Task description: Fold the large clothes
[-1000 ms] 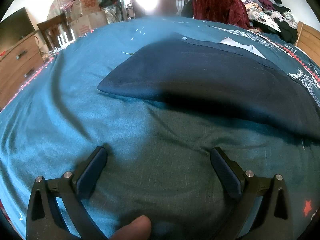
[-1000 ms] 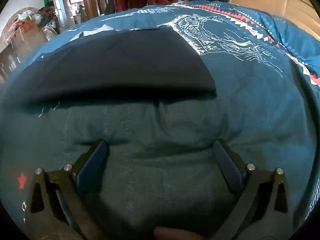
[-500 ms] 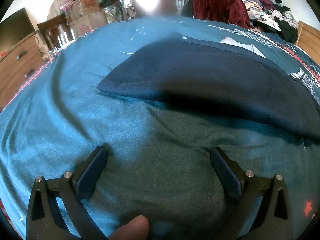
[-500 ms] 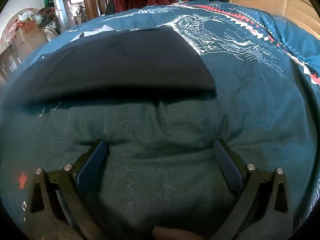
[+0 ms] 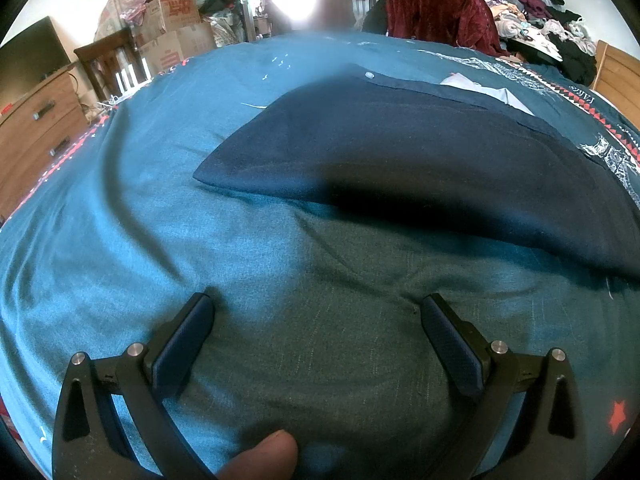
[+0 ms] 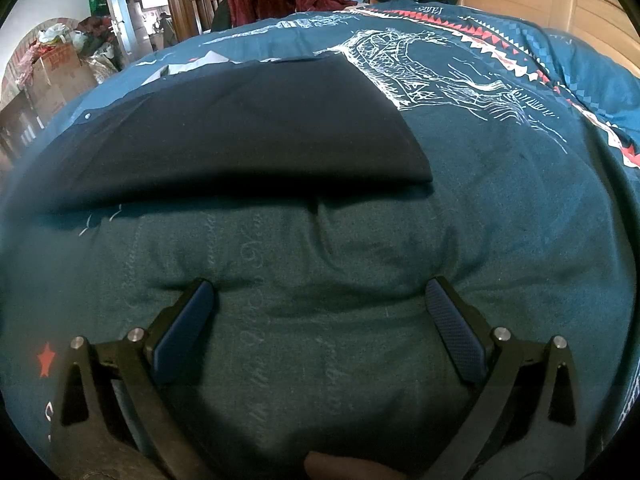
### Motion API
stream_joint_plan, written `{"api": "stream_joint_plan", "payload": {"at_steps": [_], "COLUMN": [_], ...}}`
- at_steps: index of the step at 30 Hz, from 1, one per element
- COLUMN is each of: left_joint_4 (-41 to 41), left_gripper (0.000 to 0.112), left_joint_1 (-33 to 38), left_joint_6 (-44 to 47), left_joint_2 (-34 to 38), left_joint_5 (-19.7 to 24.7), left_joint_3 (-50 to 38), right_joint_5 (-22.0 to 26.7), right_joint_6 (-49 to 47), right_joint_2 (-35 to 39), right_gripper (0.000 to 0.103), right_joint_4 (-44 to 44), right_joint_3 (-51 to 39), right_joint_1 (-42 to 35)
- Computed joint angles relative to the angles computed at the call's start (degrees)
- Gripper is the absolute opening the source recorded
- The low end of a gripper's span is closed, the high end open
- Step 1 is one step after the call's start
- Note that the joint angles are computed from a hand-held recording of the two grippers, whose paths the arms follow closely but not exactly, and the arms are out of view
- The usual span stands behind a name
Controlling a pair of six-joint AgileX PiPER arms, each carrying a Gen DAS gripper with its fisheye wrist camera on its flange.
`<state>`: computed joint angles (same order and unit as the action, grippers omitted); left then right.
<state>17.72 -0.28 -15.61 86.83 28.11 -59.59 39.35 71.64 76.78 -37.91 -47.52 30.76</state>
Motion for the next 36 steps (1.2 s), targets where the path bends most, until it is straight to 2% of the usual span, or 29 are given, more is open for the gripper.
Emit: {"api": "stream_joint_plan", "payload": {"at_steps": [36], "left_joint_4": [2.8], "left_gripper": [0.103], "left_joint_1": [-0.1], "left_joint_6": [-2.0], "left_joint_2": [0.2], "left_joint_5": [-0.1], "left_joint_3": [0.3], "right_joint_5": [-0.1], "right_joint_6": [-0.1], "right_joint_2": [0.0], "right_gripper": [0.103], "right_joint_4": [0.0], "right_joint_3": [0.0], "right_joint_1": [-0.2]}}
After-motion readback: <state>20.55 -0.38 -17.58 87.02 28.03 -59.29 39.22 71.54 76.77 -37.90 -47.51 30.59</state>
